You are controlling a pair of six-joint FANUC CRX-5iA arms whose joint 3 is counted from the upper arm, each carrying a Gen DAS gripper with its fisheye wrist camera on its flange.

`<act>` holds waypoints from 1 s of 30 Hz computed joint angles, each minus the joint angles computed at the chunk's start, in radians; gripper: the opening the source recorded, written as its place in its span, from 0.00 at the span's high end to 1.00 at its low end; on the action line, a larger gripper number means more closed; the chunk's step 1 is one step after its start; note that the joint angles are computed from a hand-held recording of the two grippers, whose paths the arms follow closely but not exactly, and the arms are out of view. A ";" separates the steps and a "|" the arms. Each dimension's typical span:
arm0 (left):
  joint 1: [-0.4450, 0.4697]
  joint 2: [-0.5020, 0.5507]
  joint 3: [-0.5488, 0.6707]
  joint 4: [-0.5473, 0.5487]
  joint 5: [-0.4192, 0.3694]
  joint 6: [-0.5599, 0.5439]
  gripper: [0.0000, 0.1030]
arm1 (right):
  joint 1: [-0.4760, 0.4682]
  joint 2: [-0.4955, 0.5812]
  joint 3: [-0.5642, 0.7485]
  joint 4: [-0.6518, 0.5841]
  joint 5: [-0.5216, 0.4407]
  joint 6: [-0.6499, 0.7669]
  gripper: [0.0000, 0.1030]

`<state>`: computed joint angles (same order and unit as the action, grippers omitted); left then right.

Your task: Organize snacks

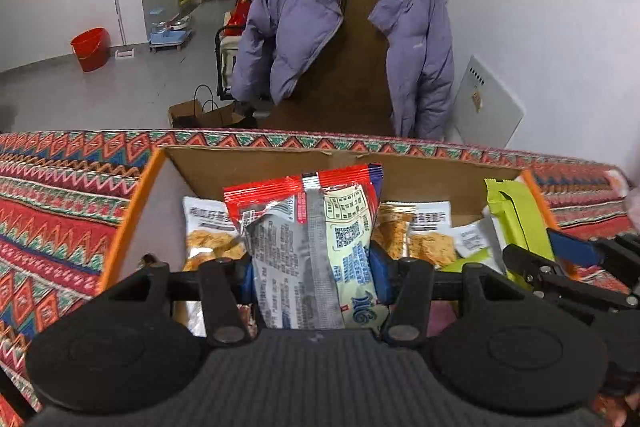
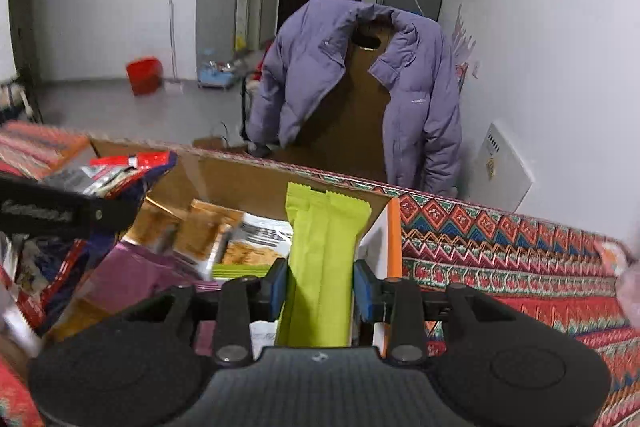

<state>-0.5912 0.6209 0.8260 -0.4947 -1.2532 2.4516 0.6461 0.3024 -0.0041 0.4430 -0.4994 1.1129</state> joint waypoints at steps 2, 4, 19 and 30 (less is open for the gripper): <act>0.015 0.021 0.009 0.034 0.013 -0.018 0.48 | 0.001 0.017 0.007 0.019 -0.002 -0.016 0.66; 0.033 0.037 0.011 0.087 0.030 -0.062 0.48 | -0.001 0.026 0.026 -0.010 -0.019 0.008 0.67; -0.045 -0.143 -0.085 -0.037 0.017 -0.052 0.23 | -0.029 -0.127 0.075 -0.291 -0.136 0.255 0.40; -0.260 -0.341 -0.253 -0.335 -0.043 0.068 0.02 | 0.018 -0.366 -0.120 -0.289 -0.069 0.140 0.11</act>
